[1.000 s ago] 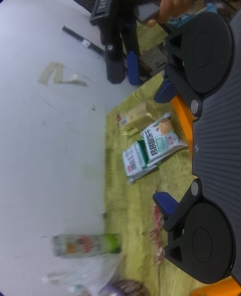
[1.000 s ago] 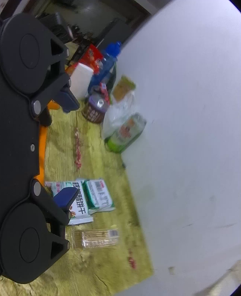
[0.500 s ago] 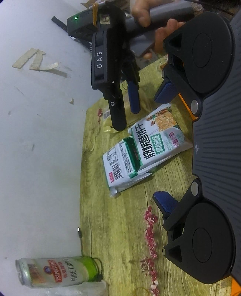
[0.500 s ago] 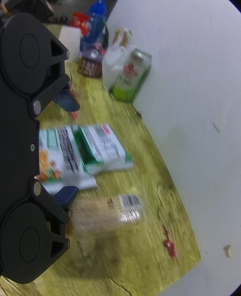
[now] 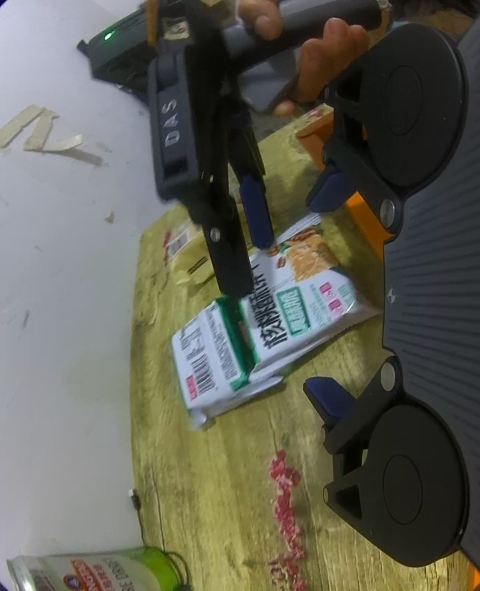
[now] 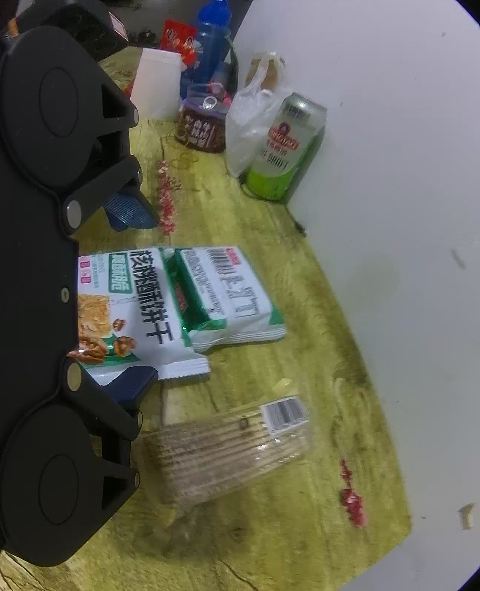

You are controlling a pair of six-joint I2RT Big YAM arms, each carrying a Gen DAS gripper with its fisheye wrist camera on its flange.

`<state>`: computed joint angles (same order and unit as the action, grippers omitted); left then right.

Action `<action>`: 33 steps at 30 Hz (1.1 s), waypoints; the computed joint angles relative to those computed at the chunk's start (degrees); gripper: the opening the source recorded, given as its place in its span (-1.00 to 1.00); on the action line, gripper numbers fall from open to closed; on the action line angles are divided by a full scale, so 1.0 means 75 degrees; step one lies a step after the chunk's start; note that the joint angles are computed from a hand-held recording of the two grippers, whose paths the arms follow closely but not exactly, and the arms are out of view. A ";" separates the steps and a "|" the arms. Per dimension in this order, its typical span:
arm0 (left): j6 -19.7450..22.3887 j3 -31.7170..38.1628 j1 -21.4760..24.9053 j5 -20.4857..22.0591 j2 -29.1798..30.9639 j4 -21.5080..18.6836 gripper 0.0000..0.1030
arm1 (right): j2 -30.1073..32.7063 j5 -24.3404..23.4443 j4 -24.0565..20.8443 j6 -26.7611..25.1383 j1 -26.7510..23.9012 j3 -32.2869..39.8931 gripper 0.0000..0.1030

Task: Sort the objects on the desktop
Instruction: 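Lower the right tool onto the walnut biscuit packet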

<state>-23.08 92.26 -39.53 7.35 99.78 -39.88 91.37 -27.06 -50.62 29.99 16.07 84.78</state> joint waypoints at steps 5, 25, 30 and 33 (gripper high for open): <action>0.0057 0.0099 -0.0014 0.0156 0.0164 -0.0117 0.82 | 0.0152 0.0091 -0.0211 0.0057 0.0070 0.0115 0.68; 0.0102 -0.0003 0.0049 0.0309 0.0215 0.0031 0.64 | 0.0084 -0.0408 0.0033 0.0310 0.0115 -0.0008 0.78; 0.0021 -0.0327 0.0211 0.0408 -0.0040 0.0234 0.63 | -0.0093 -0.1090 0.0417 0.0295 0.0076 -0.0214 0.73; -0.0031 -0.0451 0.0311 0.0322 -0.0146 0.0239 0.62 | -0.0210 -0.0752 0.0490 0.0301 0.0093 -0.0278 0.73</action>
